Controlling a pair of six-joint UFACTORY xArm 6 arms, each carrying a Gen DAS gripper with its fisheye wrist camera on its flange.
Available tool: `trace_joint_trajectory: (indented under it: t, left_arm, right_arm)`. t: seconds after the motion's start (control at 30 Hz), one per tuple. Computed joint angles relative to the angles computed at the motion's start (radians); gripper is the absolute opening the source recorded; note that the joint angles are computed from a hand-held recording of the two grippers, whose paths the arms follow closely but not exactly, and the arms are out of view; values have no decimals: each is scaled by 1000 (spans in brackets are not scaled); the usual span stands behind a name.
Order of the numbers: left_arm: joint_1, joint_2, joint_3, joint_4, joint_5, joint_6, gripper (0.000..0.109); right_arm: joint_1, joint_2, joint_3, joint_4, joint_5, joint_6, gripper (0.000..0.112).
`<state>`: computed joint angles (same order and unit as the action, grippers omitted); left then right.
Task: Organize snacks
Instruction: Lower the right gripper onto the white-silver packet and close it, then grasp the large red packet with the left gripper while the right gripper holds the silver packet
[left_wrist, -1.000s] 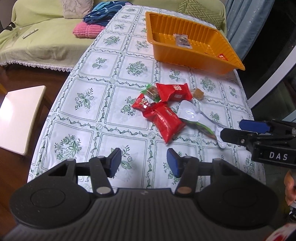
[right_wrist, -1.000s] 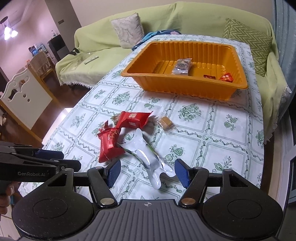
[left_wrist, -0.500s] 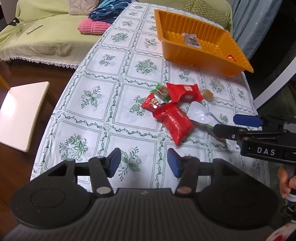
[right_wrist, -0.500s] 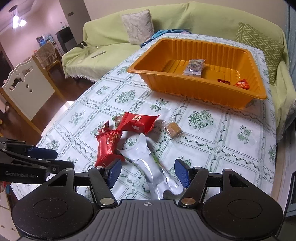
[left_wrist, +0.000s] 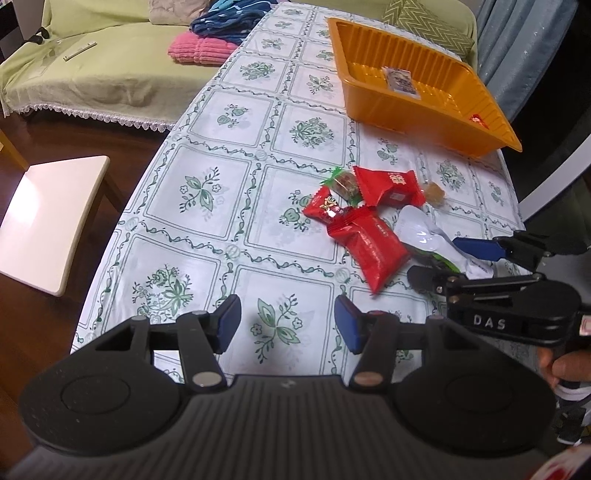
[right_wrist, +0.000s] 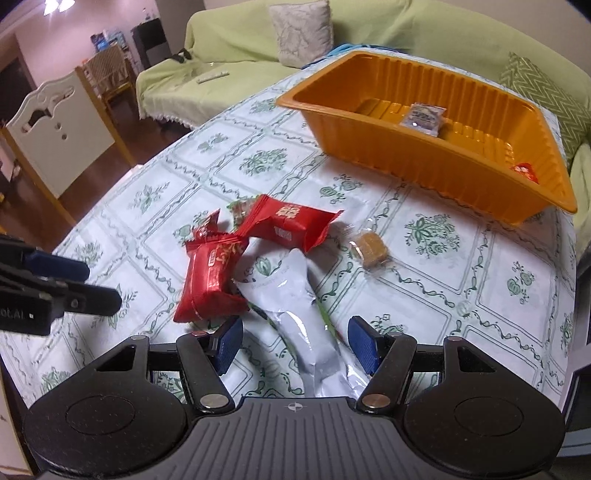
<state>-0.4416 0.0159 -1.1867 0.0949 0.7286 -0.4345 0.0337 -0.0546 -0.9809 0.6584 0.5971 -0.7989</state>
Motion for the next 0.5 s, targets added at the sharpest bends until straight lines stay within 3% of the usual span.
trace_joint_trajectory:
  t: [0.1, 0.33, 0.5]
  left_arm:
    - [2, -2, 2, -1, -1, 0, 53]
    - [0, -2, 4, -6, -8, 9, 53]
    - [-4, 0, 6, -17, -30, 18, 53]
  right_arm:
    - [10, -7, 12, -9, -17, -10, 63]
    - [19, -23, 31, -54, -40, 7, 32]
    - [10, -59, 57, -54, -13, 15, 31]
